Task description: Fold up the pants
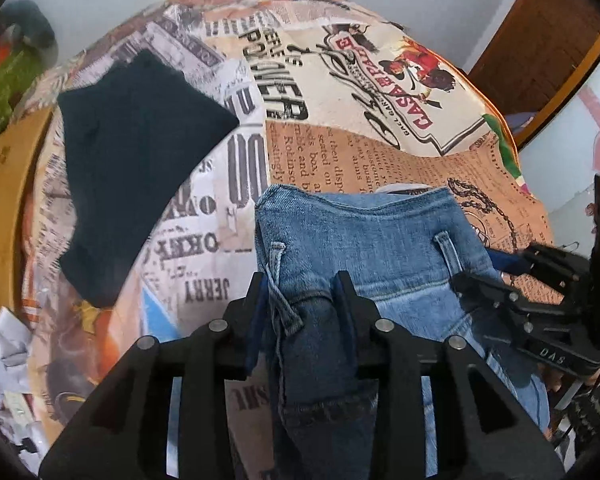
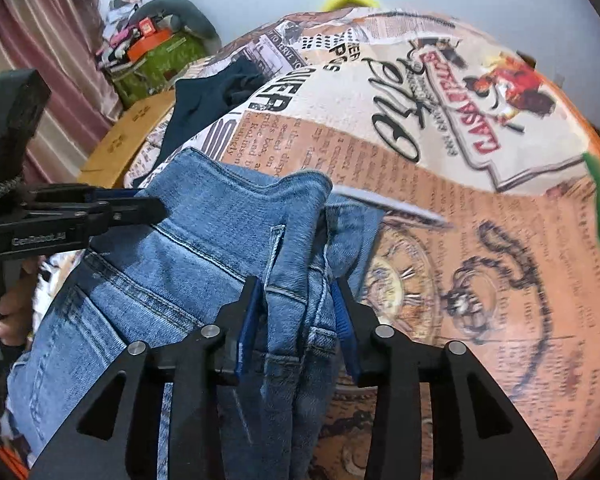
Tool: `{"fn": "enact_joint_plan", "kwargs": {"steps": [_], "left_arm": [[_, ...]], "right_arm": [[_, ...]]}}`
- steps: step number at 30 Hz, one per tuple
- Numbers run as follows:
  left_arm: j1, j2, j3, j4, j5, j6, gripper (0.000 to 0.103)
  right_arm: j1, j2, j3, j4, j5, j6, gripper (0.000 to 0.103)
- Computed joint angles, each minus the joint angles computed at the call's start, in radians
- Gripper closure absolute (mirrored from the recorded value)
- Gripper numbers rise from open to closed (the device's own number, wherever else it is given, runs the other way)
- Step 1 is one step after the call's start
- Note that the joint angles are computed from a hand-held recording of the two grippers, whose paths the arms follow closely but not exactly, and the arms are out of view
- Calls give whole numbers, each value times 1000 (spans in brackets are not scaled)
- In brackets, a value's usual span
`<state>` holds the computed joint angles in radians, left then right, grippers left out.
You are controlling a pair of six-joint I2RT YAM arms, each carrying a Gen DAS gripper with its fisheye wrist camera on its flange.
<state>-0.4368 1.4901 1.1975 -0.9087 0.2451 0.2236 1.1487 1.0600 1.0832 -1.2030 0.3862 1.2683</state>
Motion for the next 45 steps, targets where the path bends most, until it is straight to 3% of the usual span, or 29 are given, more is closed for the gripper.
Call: {"fn": "enact_joint_plan", "kwargs": {"steps": [2,5,9,12,20,24,28,32,36,40,45], "left_arm": [[-2,-49,-6,-20,-3,26,68],[-12,-122,-29,-41,-2,69,55],[-51,-177,-97,-65,-60,116,45],[-58,-211,-180,-50,-98,145,33],[97,-309,-227,-125,22,202,23],[171,-414,-299,-123,40,248,21],[268,-400,-295,-173,113,259,21],[254,-398,-268,-189,90,212,21],[216,-392,-212,-189,56,145,21],[212,-327,-124,-193,102,103,20],[156,-214,-91,-153,80,33,20]], "right_arm": [[69,48,84,-100,73,57,69],[180,50,153,-134,174,115,61],[206,45,153,-43,99,86,52],[170,40,65,73,-90,55,50],[357,104,139,-63,12,231,49],[476,102,146,-136,74,376,49],[563,84,121,-188,104,556,34],[617,63,110,-212,128,664,34],[623,67,151,-297,158,707,34],[620,36,162,-334,226,736,34],[510,-51,68,-211,206,615,34]]}}
